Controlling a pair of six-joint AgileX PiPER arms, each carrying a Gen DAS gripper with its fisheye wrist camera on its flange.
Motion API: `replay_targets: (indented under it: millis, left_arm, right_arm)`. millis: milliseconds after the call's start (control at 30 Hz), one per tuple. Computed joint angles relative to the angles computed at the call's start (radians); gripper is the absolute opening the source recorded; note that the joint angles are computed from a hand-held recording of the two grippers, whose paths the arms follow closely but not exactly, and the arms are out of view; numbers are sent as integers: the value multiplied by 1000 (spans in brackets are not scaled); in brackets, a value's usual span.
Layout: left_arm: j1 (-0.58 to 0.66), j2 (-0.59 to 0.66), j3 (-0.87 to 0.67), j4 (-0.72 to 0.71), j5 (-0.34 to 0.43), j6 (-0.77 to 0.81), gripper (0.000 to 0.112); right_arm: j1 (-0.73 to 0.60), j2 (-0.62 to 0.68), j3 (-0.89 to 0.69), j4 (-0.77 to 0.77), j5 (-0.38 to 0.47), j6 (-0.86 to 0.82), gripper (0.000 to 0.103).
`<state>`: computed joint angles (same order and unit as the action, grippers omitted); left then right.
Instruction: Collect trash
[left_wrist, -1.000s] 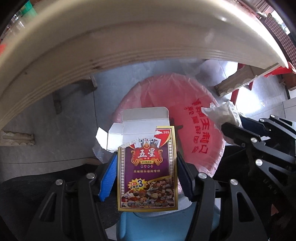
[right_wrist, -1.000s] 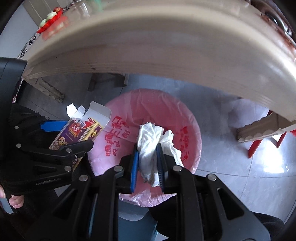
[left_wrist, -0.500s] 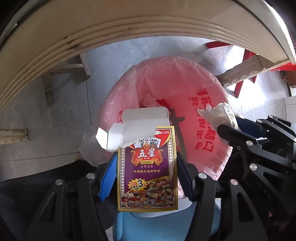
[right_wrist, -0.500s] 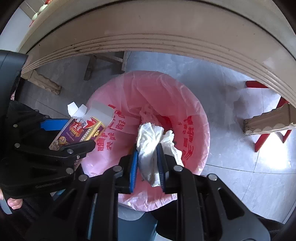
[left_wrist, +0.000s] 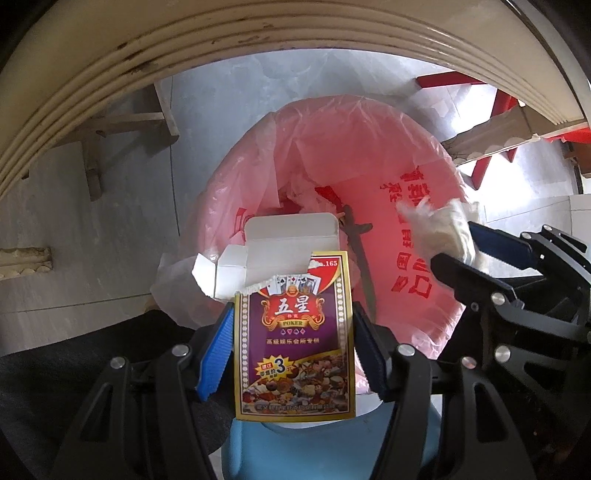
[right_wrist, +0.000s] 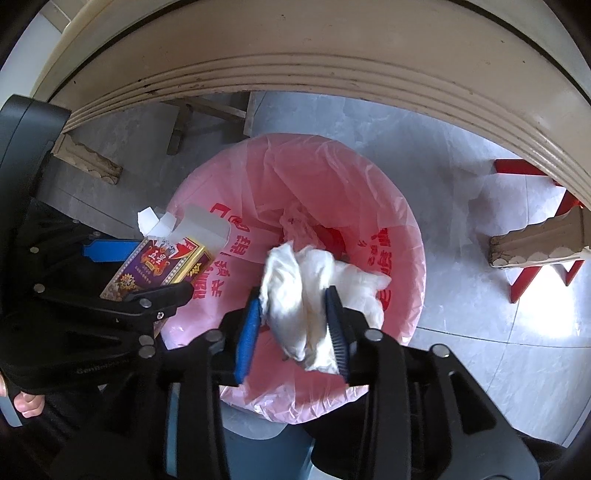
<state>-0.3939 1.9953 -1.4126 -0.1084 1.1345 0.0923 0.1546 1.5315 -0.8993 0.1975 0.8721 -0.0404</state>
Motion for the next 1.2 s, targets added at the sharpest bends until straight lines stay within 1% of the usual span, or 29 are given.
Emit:
replay_targets:
  millis: [133, 200, 300, 433, 567, 733, 867, 900, 967, 1000, 1067, 1100, 1133, 1200]
  left_arm:
    - [2, 10, -2, 6, -2, -7, 62]
    - [3, 6, 3, 7, -6, -9, 63]
    - [1, 2, 8, 20, -14, -22, 70]
    - [11, -10, 11, 12, -15, -16, 74]
    - [11, -41, 21, 17, -23, -25, 74]
    - [4, -117, 51, 65, -59, -80, 74]
    - [-3, -216, 76, 109, -91, -131, 74]
    - [-4, -235, 77, 118, -95, -146, 74]
    - [-1, -292, 76, 140, -104, -174, 74]
    - [-1, -315, 73, 150, -105, -184, 74]
    - [-9, -363, 58, 192, -99, -217, 76]
    - [-14, -379, 49, 210, -94, -232, 81]
    - [-19, -405, 40, 231, -92, -252, 83]
    - [-17, -449, 22, 243, -90, -267, 83]
  right_arm:
    - [4, -7, 1, -1, 2, 6, 49]
    - [4, -12, 0, -7, 6, 12, 50]
    - [4, -14, 1, -11, 5, 19, 51]
    - [0, -26, 0, -21, 9, 34, 53]
    - [8, -48, -4, -38, 20, 59, 55]
    - [28, -103, -19, -66, 43, 106, 56]
    - [46, -165, -54, -102, 84, 158, 58]
    - [52, -187, -71, -117, 101, 180, 59]
    - [71, -225, -104, -151, 128, 222, 66]
    - [90, -245, -126, -185, 146, 257, 67]
    - [125, -281, -174, -238, 177, 306, 68]
    - [140, -298, -201, -262, 196, 332, 68]
    - [156, -313, -235, -289, 219, 359, 69]
    - [191, -337, -285, -333, 244, 397, 72]
